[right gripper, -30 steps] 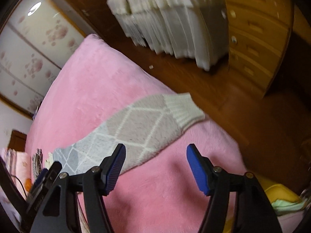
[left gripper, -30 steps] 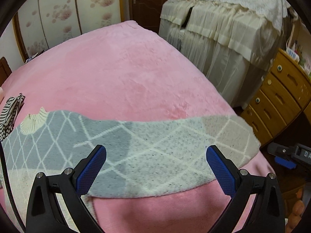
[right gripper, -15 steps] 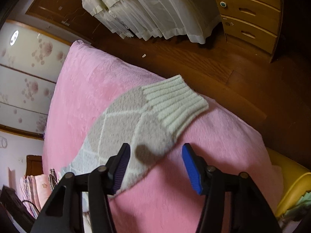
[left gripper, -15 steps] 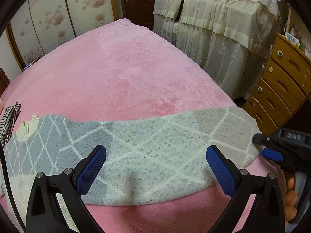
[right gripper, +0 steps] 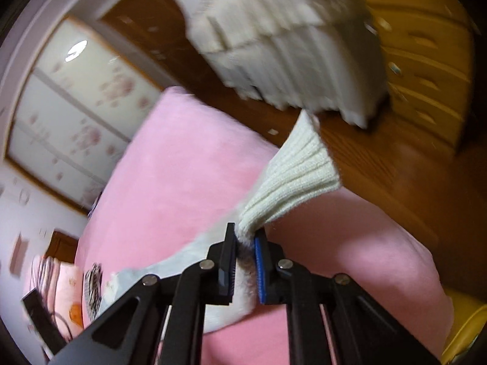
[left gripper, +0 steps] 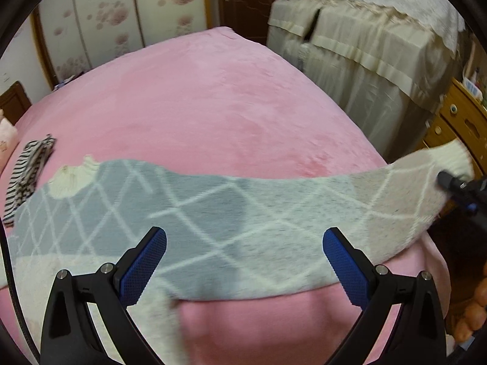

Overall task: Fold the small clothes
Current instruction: 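Grasp the cream ribbed cuff with the right tool and lift it, then carry the sleeve across the sweater body and lay it down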

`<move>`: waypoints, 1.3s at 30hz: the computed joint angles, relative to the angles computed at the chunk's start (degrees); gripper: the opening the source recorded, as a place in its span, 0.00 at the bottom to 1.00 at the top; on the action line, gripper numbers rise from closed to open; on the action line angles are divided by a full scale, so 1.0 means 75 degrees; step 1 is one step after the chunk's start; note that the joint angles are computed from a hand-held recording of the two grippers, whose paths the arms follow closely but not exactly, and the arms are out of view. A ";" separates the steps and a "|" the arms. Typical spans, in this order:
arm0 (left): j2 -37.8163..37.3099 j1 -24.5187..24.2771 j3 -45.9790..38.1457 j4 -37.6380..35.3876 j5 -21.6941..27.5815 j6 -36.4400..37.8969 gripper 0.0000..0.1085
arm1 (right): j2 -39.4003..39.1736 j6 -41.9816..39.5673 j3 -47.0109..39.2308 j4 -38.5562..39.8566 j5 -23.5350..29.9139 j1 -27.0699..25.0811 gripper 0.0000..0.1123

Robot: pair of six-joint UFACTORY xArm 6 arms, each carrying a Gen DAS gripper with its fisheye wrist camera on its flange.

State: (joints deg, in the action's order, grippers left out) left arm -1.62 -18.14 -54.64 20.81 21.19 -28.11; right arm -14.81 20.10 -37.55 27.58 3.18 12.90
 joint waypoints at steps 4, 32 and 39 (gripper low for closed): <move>-0.0939 0.0695 0.0722 -0.0206 -0.0199 0.0440 0.94 | 0.0001 -0.0285 -0.0545 -0.0010 0.0074 0.0734 0.09; -0.2064 0.4096 0.2670 -0.3866 -0.0194 0.5004 0.94 | 0.4659 -0.0124 -0.5222 -0.1338 0.2767 0.3929 0.25; -0.1617 0.3953 0.2224 -0.6388 0.0496 0.6962 0.94 | 0.3393 -0.0100 -0.3785 -0.0816 0.1734 0.3958 0.41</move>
